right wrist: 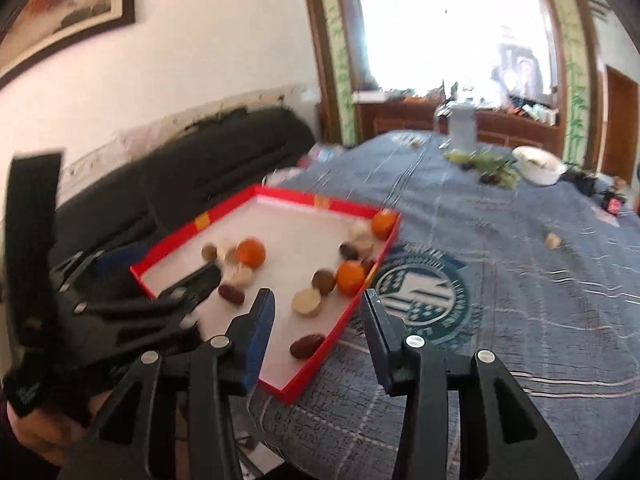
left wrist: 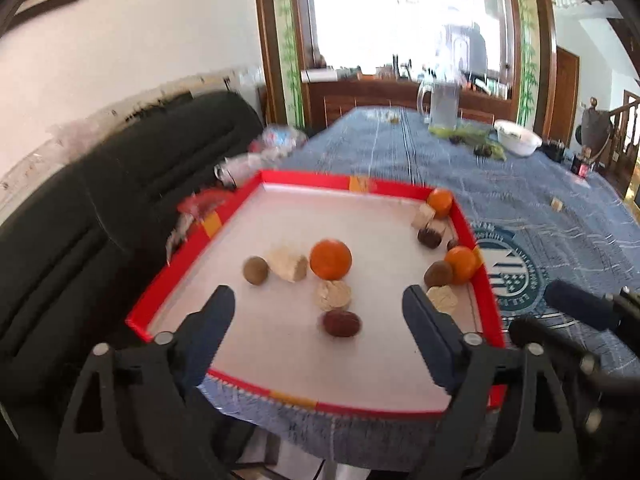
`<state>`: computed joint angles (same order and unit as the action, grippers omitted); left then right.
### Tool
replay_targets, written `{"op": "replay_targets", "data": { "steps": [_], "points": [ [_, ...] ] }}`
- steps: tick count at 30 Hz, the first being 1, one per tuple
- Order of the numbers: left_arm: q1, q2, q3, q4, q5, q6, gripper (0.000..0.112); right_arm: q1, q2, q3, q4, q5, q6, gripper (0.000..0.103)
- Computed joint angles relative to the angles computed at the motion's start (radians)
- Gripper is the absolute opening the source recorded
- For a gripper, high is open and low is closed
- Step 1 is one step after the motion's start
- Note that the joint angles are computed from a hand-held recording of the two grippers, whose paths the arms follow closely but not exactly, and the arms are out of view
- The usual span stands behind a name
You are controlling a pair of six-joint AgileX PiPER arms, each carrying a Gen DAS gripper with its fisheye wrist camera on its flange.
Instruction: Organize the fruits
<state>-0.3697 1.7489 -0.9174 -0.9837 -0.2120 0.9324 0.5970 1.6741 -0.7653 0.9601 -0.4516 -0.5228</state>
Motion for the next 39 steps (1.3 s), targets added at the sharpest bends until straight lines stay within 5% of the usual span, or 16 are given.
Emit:
{"op": "replay_targets", "data": {
  "steps": [4, 6, 10, 15, 25, 32, 39],
  "points": [
    [-0.012, -0.121, 0.116, 0.181, -0.048, -0.181, 0.102, 0.100, -0.091, 0.065, 0.201, -0.150, -0.148, 0.050],
    [-0.025, -0.189, 0.174, 0.208, -0.077, -0.215, 0.103, 0.146, -0.150, 0.108, 0.241, -0.210, -0.161, 0.063],
    [-0.085, -0.297, 0.232, -0.021, -0.130, -0.025, 0.103, 0.226, -0.224, 0.147, 0.322, -0.301, -0.237, 0.067],
    [-0.207, -0.405, 0.309, -0.172, -0.286, 0.097, 0.103, 0.307, -0.261, 0.188, 0.352, -0.429, -0.271, 0.077],
    [-0.305, -0.455, 0.315, -0.291, -0.376, 0.214, 0.103, 0.255, -0.285, 0.219, 0.318, -0.354, -0.165, 0.078],
    [-0.273, -0.454, 0.318, -0.294, -0.344, 0.206, 0.103, 0.316, -0.244, 0.202, 0.346, -0.416, -0.189, 0.078],
    [-0.259, -0.444, 0.320, -0.287, -0.318, 0.200, 0.103, 0.310, -0.239, 0.197, 0.352, -0.378, -0.185, 0.078]
  ]
}}
